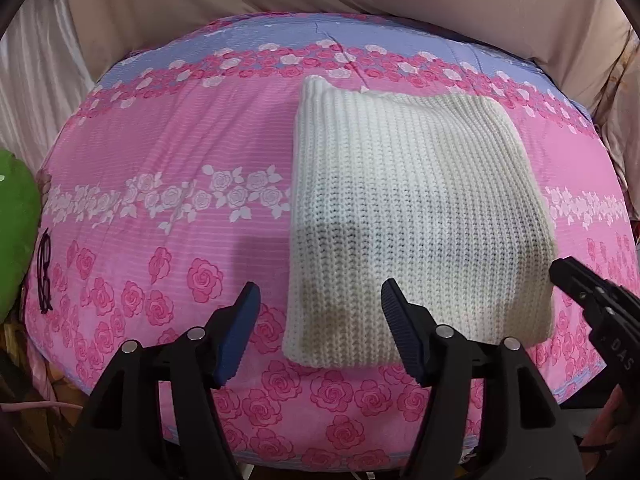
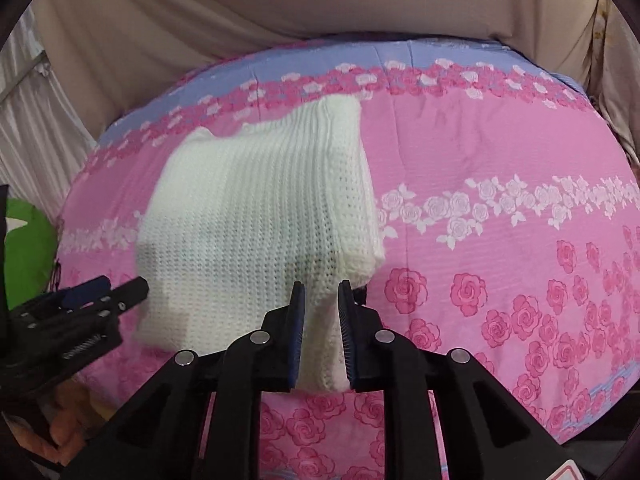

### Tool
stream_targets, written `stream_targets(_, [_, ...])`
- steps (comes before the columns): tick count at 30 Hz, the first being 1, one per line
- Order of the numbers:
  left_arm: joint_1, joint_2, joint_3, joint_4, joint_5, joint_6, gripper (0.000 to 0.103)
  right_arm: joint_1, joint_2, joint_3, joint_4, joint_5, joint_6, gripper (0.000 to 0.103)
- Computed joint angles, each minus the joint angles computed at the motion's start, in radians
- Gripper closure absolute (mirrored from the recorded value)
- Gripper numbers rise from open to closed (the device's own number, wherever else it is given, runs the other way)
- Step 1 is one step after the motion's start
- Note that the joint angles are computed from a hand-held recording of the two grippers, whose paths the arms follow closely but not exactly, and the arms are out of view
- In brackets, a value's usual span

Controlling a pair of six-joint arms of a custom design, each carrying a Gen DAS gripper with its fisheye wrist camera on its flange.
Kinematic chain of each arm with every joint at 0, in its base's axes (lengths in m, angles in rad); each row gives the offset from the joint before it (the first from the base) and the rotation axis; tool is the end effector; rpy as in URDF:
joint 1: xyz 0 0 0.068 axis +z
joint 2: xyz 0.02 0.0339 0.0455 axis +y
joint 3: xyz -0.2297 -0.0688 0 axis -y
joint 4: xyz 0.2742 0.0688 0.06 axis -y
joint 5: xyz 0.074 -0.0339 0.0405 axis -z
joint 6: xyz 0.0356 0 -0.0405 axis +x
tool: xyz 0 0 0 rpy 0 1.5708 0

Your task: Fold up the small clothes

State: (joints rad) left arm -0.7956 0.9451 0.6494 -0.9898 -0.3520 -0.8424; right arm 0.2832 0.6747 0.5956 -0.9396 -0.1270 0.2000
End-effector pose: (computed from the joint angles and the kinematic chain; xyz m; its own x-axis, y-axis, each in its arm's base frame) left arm 0.1456 -0.1310 0.1741 -0.8967 -0.0857 -0.4342 -0.1000 0.9949 0.0102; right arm 0.1678 0.0535 0.2021 -0.8690 -0.0476 -0.4926 -0.1718 0.9625 0.2099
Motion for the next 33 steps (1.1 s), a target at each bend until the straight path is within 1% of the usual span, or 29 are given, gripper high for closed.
stream_targets(1, [-0.014,-0.003,0.002,-0.012,-0.024,-0.015,0.04,-0.007,0.002,-0.001,-0.002,-0.016,-0.001,0.087])
stream_targets(3, [-0.039,-0.014,0.001,-0.029,-0.06,-0.042,0.038,-0.009,0.064,0.002,0.025,-0.027,0.013,0.086])
stream_targets(4, [-0.048,-0.015,0.0,-0.034,-0.071,-0.053,0.038,-0.012,0.11,-0.006,0.047,-0.033,0.012,0.083])
stream_targets(6, [-0.06,-0.016,-0.002,-0.045,-0.086,-0.072,0.038,0.004,0.24,-0.009,0.084,-0.023,0.005,0.082])
stream_targets(7, [-0.067,-0.019,-0.002,-0.058,-0.097,-0.087,0.038,-0.006,0.273,-0.03,0.128,-0.036,0.004,0.082])
stream_targets(8, [-0.075,-0.026,-0.004,-0.068,-0.108,-0.1,0.038,-0.015,0.263,-0.037,0.138,-0.04,0.016,0.082])
stream_targets(9, [-0.083,-0.034,-0.006,-0.079,-0.122,-0.113,0.038,-0.021,0.265,-0.017,0.116,-0.046,0.027,0.083])
stream_targets(11, [-0.094,-0.051,-0.012,-0.096,-0.144,-0.137,0.037,-0.034,0.168,0.01,0.065,-0.055,0.052,0.083])
stream_targets(12, [-0.095,-0.052,-0.012,-0.103,-0.15,-0.151,0.036,-0.021,0.134,0.027,0.053,-0.04,0.047,0.083])
stream_targets(13, [-0.094,-0.054,-0.014,-0.106,-0.153,-0.162,0.036,-0.007,0.131,0.044,0.052,-0.024,0.043,0.083])
stream_targets(15, [-0.097,-0.045,-0.007,-0.114,-0.162,-0.18,0.036,0.028,0.189,0.076,0.091,0.013,0.036,0.083])
stream_targets(16, [-0.102,-0.043,-0.003,-0.116,-0.166,-0.185,0.036,0.042,0.259,0.088,0.125,0.036,0.03,0.083])
stream_targets(17, [-0.107,-0.038,0.003,-0.12,-0.169,-0.188,0.032,0.04,0.34,0.099,0.16,0.058,0.015,0.083])
stream_targets(18, [-0.116,-0.034,0.01,-0.126,-0.173,-0.193,0.028,0.04,0.417,0.099,0.197,0.074,-0.004,0.08])
stream_targets(19, [-0.129,-0.032,0.016,-0.133,-0.184,-0.201,0.027,0.037,0.456,0.078,0.271,0.068,-0.034,0.078])
stream_targets(20, [-0.144,-0.029,0.023,-0.142,-0.198,-0.21,0.022,0.032,0.445,0.075,0.279,0.071,-0.063,0.078])
stream_targets(21, [-0.157,-0.027,0.028,-0.149,-0.209,-0.218,0.02,0.03,0.45,0.094,0.252,0.072,-0.072,0.078])
stream_targets(22, [-0.164,-0.035,0.029,-0.146,-0.21,-0.211,0.018,0.019,0.434,0.117,0.202,0.058,-0.062,0.073])
stream_targets(23, [-0.169,-0.039,0.03,-0.143,-0.207,-0.211,0.018,-0.004,0.38,0.117,0.157,0.03,-0.05,0.069])
stream_targets(25, [-0.174,-0.042,0.036,-0.142,-0.203,-0.215,0.018,-0.046,0.25,0.089,0.079,0.009,-0.028,0.058])
stream_targets(26, [-0.182,-0.042,0.04,-0.145,-0.21,-0.223,0.018,-0.068,0.167,0.065,0.036,0.003,-0.015,0.056])
stream_targets(28, [-0.2,-0.035,0.051,-0.146,-0.225,-0.239,0.018,-0.099,0.023,0.027,-0.05,-0.019,-0.014,0.056])
stream_targets(30, [-0.209,-0.02,0.062,-0.142,-0.228,-0.247,0.018,-0.079,-0.101,0.001,-0.136,-0.017,-0.012,0.056])
stream_targets(33, [-0.223,0.022,0.083,-0.125,-0.222,-0.255,0.018,0.01,-0.231,-0.022,-0.185,0.07,0.019,0.055])
